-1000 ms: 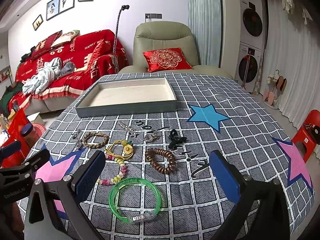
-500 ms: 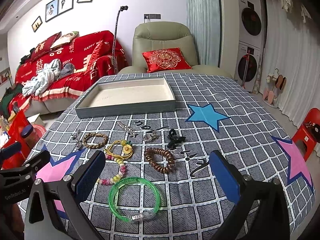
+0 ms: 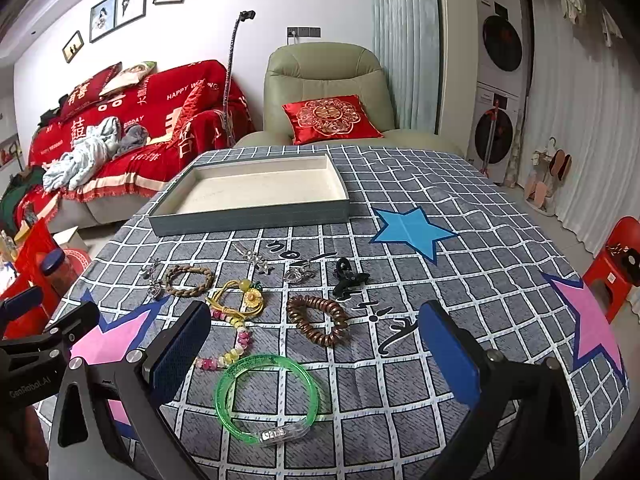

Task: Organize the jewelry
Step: 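Grasp the silver bead pendant with the left gripper while the right gripper grasps the black hair clip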

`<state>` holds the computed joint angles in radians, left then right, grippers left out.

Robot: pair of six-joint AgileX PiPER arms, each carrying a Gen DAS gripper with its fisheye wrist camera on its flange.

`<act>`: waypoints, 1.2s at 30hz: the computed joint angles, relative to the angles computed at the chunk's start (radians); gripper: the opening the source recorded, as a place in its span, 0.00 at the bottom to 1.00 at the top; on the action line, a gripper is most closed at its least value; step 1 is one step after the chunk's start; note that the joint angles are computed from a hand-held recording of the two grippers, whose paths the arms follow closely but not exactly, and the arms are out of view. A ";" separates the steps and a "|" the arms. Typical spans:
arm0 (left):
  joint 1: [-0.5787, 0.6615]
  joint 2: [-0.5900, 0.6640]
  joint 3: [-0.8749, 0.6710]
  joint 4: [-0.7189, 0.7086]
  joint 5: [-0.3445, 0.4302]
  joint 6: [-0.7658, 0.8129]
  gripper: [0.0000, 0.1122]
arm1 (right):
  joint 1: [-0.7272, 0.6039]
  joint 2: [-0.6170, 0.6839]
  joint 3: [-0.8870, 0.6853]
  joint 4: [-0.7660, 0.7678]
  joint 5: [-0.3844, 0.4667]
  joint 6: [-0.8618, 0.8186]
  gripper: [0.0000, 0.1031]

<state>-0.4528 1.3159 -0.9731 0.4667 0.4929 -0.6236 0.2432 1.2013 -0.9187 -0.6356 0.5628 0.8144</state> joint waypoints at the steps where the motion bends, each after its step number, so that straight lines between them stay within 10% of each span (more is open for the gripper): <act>1: 0.000 0.001 -0.001 -0.001 0.001 0.000 0.92 | 0.001 0.000 0.000 -0.002 0.001 0.001 1.00; 15: 0.033 0.016 -0.012 -0.081 0.014 0.076 0.92 | -0.032 0.003 0.009 0.078 -0.019 -0.060 1.00; 36: 0.266 0.319 -0.358 -0.582 0.166 0.729 0.92 | -0.329 0.224 -0.229 0.567 0.096 -0.573 1.00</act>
<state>-0.1871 1.6346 -1.3310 -0.1151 0.6585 0.1056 -0.0861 1.4251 -1.1477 -0.0687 0.6589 0.2413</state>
